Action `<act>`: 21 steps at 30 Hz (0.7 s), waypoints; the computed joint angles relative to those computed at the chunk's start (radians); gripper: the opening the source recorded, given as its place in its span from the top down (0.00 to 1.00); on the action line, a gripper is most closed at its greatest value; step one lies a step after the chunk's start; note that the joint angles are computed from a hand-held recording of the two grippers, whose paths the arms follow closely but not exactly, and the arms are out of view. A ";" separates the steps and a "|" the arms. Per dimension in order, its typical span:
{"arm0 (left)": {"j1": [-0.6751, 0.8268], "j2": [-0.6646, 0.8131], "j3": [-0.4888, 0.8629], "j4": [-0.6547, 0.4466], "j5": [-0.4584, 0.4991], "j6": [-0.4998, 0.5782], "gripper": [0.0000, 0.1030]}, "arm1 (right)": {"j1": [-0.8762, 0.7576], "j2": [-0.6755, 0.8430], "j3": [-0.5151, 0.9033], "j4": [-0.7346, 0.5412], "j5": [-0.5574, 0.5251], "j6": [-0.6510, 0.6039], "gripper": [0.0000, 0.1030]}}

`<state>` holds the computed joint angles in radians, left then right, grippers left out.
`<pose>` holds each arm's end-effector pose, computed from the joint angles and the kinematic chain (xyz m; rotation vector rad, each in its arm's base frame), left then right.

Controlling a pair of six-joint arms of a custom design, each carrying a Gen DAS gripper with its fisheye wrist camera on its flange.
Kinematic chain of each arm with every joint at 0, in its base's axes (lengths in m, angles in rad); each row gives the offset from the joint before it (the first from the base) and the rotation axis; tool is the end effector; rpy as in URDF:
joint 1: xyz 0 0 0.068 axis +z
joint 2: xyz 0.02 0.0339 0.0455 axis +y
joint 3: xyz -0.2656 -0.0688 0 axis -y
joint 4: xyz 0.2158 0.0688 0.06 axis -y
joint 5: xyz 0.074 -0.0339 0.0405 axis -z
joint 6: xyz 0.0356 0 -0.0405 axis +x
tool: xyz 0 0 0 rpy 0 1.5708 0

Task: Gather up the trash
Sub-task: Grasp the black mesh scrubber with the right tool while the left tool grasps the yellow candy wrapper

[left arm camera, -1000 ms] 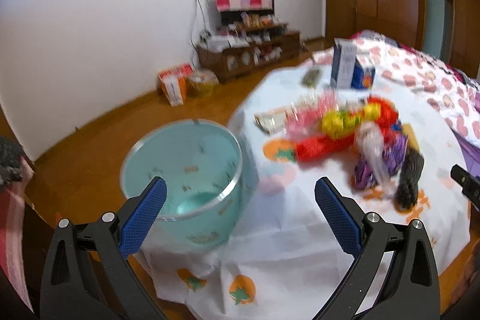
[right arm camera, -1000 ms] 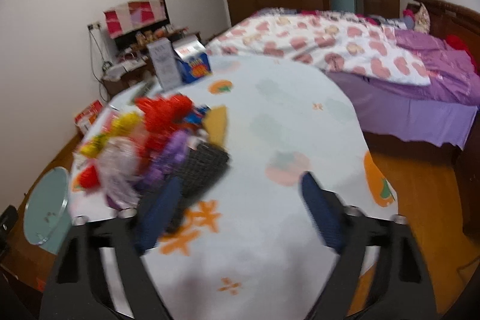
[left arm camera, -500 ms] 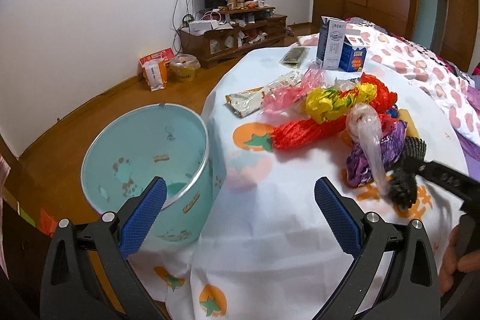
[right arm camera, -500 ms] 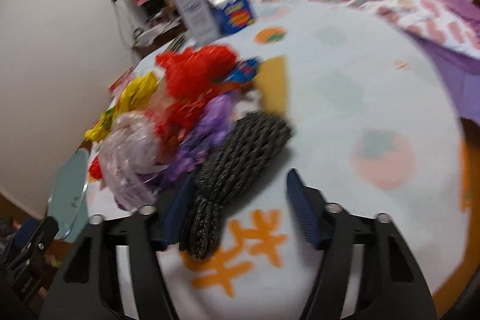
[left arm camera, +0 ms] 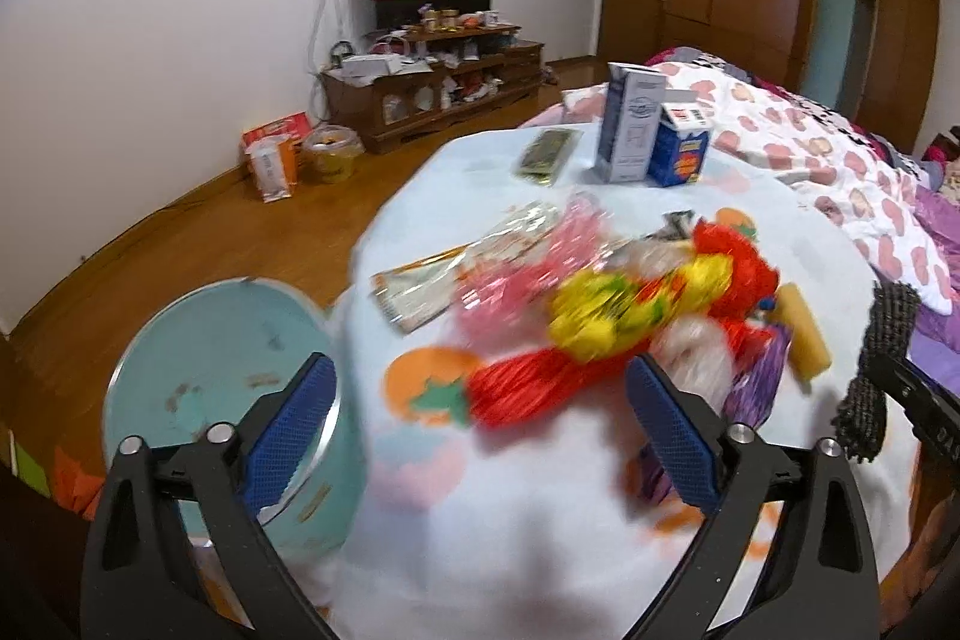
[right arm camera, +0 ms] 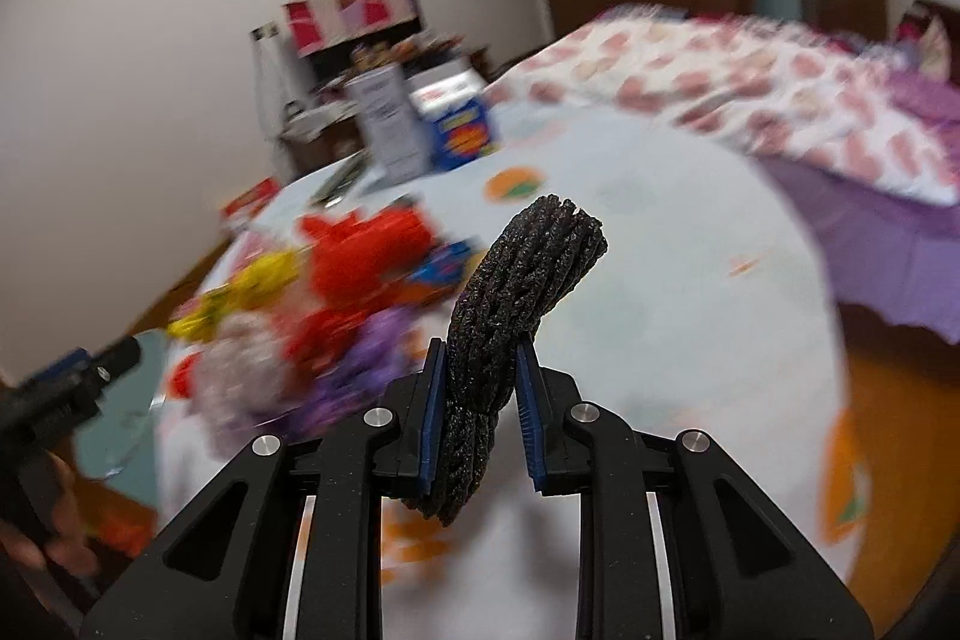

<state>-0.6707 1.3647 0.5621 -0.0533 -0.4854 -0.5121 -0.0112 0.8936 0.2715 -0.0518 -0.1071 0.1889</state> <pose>0.1889 -0.1286 0.1803 -0.0297 2.3020 -0.0062 0.1494 0.0021 0.1752 0.1669 2.2428 0.2160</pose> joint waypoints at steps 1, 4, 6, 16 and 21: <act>0.006 0.034 0.020 0.017 0.010 0.015 0.17 | -0.045 0.014 0.001 0.009 -0.023 -0.012 0.77; 0.034 0.153 0.094 0.049 0.061 0.026 0.24 | -0.140 0.084 -0.010 0.062 -0.093 -0.032 0.77; 0.053 0.235 0.141 0.064 0.104 0.029 0.31 | -0.163 0.108 -0.022 0.084 -0.109 -0.041 0.77; 0.045 0.251 0.132 0.142 0.153 0.064 0.71 | -0.167 0.101 -0.018 0.081 -0.109 -0.028 0.77; 0.002 0.100 0.084 0.097 0.097 0.064 0.71 | -0.112 0.002 -0.007 0.010 -0.058 -0.006 0.77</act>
